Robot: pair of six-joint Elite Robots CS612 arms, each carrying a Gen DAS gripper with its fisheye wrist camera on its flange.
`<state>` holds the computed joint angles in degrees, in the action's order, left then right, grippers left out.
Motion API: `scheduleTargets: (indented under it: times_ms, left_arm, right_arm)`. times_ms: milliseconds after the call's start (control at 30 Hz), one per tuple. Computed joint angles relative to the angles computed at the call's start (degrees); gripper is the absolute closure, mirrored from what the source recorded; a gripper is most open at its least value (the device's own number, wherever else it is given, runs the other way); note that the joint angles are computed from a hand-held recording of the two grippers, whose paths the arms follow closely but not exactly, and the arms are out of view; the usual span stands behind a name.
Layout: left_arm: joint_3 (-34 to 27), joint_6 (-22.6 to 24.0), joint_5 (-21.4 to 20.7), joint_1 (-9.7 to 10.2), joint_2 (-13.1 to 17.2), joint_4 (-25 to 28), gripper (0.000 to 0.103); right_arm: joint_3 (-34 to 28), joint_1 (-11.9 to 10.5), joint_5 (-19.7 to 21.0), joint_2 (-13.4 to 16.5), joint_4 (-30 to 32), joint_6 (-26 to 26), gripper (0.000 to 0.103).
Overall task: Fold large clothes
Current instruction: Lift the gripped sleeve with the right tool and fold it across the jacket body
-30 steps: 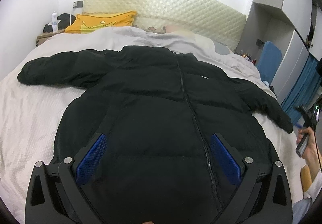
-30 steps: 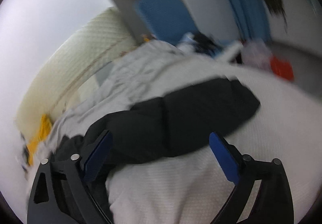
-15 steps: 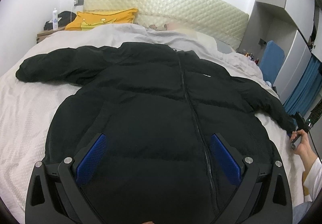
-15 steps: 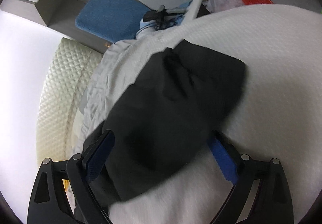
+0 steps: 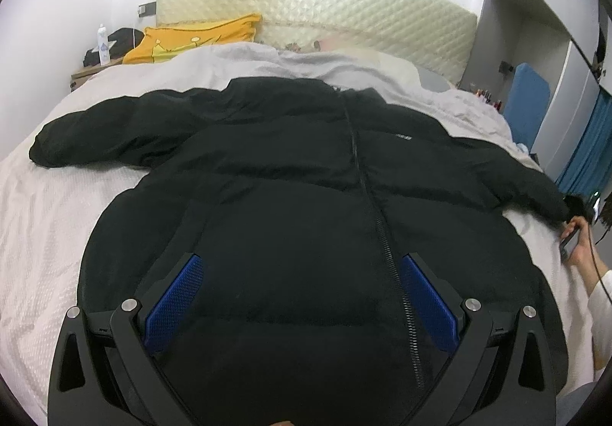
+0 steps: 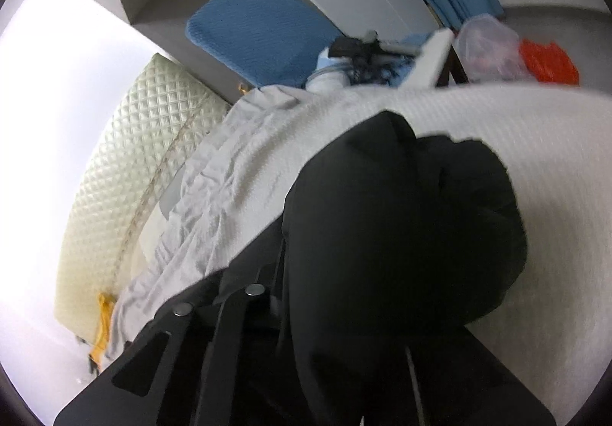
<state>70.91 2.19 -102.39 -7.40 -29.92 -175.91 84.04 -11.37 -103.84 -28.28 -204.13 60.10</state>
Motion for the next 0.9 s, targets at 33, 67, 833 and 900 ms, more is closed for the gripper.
scheduleTargets:
  times_ms: [33, 67, 833, 900]
  left_arm:
    - [-0.37, 0.07, 0.25, -0.08, 0.18, 0.58, 0.0]
    - [-0.61, 0.08, 0.39, -0.08, 0.32, 0.86, 0.0]
    - [3.82, 3.32, 9.18, 0.48, -2.18, -8.98, 0.0]
    - [4.21, 3.04, 10.39, 0.76, -2.53, -10.51, 0.0]
  right_arm:
    - [0.03, -0.02, -1.14, -0.37, 0.79, -0.74, 0.096]
    - [0.14, 0.0, -2.1, -0.72, 1.48, -1.34, 0.097]
    - [-19.23, 12.79, -13.81, -6.51, 14.52, -34.27, 0.095]
    - [-23.66, 14.43, -12.94, -4.89, 15.5, -38.23, 0.094]
